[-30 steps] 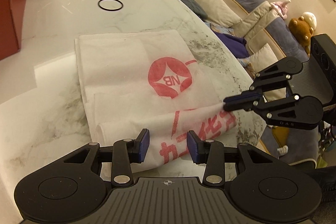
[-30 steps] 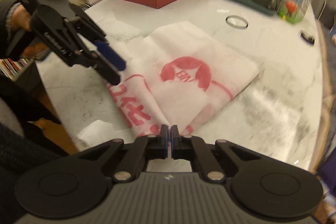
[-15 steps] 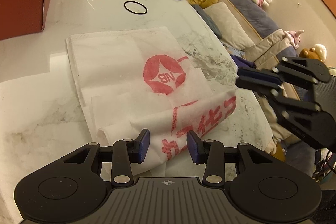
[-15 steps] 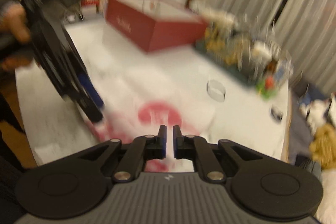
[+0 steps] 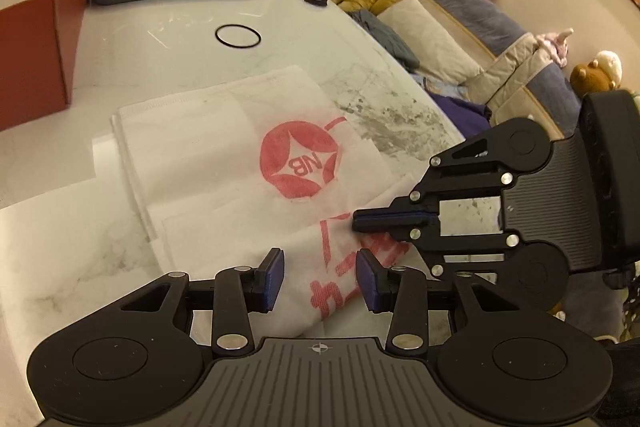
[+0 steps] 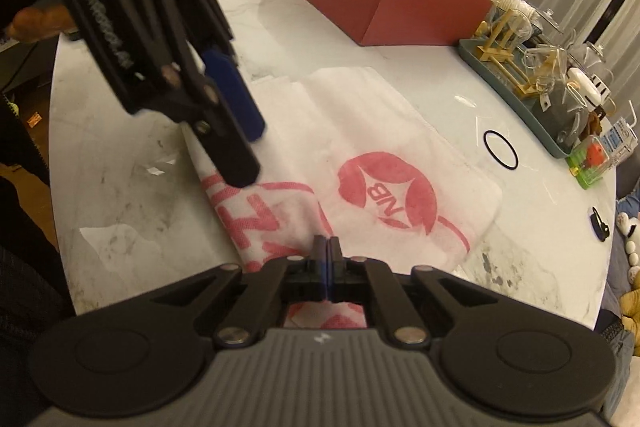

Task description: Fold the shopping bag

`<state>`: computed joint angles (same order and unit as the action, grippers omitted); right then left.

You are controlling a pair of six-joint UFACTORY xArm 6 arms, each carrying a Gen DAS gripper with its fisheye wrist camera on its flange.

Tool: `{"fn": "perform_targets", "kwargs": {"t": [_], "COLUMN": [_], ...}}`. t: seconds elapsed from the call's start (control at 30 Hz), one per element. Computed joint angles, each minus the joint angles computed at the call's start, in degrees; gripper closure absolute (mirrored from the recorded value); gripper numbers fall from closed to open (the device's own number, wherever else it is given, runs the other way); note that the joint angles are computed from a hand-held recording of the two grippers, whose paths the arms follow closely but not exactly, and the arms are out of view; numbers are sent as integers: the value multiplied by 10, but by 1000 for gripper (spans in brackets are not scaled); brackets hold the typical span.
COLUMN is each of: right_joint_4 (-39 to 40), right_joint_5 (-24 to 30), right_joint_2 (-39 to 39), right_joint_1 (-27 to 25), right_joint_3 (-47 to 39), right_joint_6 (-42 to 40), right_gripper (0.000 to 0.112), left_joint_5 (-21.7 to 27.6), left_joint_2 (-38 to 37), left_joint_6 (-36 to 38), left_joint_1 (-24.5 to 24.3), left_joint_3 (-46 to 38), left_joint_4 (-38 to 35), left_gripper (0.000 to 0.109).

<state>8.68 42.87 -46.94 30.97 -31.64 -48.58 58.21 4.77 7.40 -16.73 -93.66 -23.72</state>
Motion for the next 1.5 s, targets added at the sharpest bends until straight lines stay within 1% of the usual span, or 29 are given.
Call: {"fn": "perform_targets", "kwargs": {"t": [0.07,0.13,0.17,0.2,0.23,0.27,0.3,0.37,0.43,0.5,0.53,0.57,0.6,0.63,0.67,0.7,0.73,0.77,0.83,0.9,0.97,1.03,1.07,1.13,1.17,1.23,1.3,1.4,1.5], "right_joint_4": [-2,15,34,60,79,82,76,49,34,70,81,84,86,79,63,41,20,23,68,116,168,228,262,313,323,344,359,370,345], "right_joint_5": [5,21,30,34,43,55,64,53,16,-22,-31,-31,-30,-27,-17,12,65,125,245,365,480,545,566,587,585,586,587,598,617], "right_joint_2": [-2,-23,-41,-64,-83,-96,-107,-120,-128,-141,-143,-139,-136,-132,-123,-109,-80,-34,53,127,202,252,271,296,296,289,278,276,277], "right_joint_1": [0,-3,-8,-15,-22,-27,-29,-25,-23,-27,-28,-31,-33,-32,-29,-25,-21,-28,-59,-92,-143,-197,-227,-277,-295,-325,-342,-360,-354], "right_joint_3": [-1,-4,-2,5,10,14,19,40,69,94,99,98,97,94,85,63,20,-37,-143,-242,-324,-356,-358,-346,-331,-298,-275,-266,-287], "right_joint_6": [-8,-52,-91,-145,-195,-237,-272,-320,-375,-483,-525,-553,-580,-590,-576,-538,-478,-418,-299,-187,-122,-44,-2,75,99,118,124,137,127], "right_gripper": [110,103,89,78,60,61,68,76,78,76,75,78,91,100,104,105,106,107,108,108,108,108,108,108,108,108,107,107,107], "left_joint_5": [9,25,28,31,36,40,45,54,59,64,66,69,71,71,69,66,64,62,61,53,47,46,47,52,53,62,82,115,161], "left_joint_2": [9,14,15,16,19,22,26,32,36,40,43,45,48,49,49,47,44,41,31,17,8,6,5,6,6,11,28,52,94], "left_joint_6": [-3,-8,-7,-5,-5,-6,-7,-9,-12,-15,-15,-15,-15,-16,-17,-18,-18,-17,-4,26,54,65,67,70,74,89,103,137,179], "left_joint_1": [0,13,19,26,30,32,34,39,46,52,55,57,58,57,55,51,47,41,34,38,45,50,52,56,56,55,51,41,34], "left_joint_3": [-13,-22,-21,-20,-22,-27,-31,-37,-38,-39,-40,-41,-42,-43,-43,-42,-41,-42,-44,-39,-40,-43,-44,-45,-45,-56,-89,-146,-223], "left_joint_4": [4,-22,-37,-53,-62,-66,-70,-81,-100,-118,-125,-132,-136,-136,-133,-126,-116,-100,-86,-115,-139,-137,-130,-121,-122,-121,-107,-95,-68], "left_gripper": [68,68,68,68,68,68,68,68,68,68,68,68,68,68,68,68,68,68,68,68,68,68,68,68,68,68,68,68,68]}}
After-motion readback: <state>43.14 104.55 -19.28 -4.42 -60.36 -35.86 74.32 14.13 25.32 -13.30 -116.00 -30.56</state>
